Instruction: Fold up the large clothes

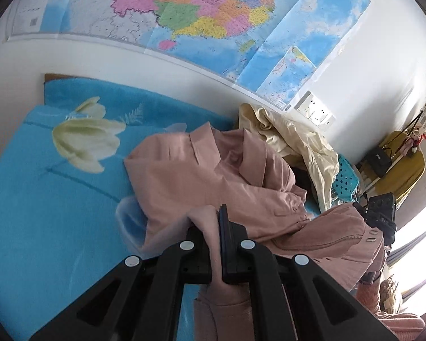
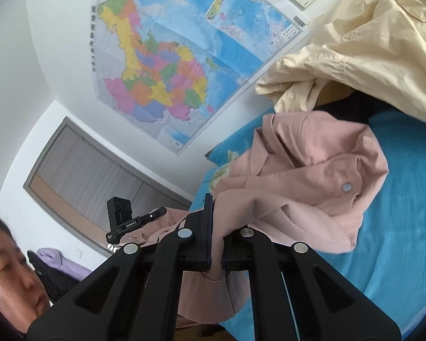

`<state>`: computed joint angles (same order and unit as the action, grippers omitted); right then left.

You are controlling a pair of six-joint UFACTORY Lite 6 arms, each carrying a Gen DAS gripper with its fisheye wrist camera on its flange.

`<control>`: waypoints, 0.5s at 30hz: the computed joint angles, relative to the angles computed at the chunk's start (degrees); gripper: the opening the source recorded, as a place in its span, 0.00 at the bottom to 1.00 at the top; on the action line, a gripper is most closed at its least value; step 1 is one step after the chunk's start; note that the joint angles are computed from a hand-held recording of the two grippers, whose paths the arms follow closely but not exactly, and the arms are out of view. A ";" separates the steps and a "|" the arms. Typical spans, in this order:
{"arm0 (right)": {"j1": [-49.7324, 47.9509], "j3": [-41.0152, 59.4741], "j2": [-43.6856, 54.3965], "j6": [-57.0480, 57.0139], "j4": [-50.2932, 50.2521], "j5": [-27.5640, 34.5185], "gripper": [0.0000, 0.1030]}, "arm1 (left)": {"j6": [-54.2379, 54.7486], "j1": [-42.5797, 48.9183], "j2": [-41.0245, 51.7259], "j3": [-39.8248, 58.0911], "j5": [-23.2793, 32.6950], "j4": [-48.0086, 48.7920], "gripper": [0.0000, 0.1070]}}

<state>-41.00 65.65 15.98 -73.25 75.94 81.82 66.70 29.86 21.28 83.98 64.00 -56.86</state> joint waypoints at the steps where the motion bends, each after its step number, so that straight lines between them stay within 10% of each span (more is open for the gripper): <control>1: 0.51 1.49 1.03 0.52 0.23 -0.34 0.04 | -0.92 -0.60 0.91 1.51 -0.37 0.47 0.04; 15: 5.96 23.93 18.16 12.49 1.27 -6.46 0.05 | -21.44 -8.64 22.79 36.35 0.45 11.45 0.04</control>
<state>-35.04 89.58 34.14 -60.76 77.21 75.36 45.26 21.23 44.07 120.33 64.45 -45.41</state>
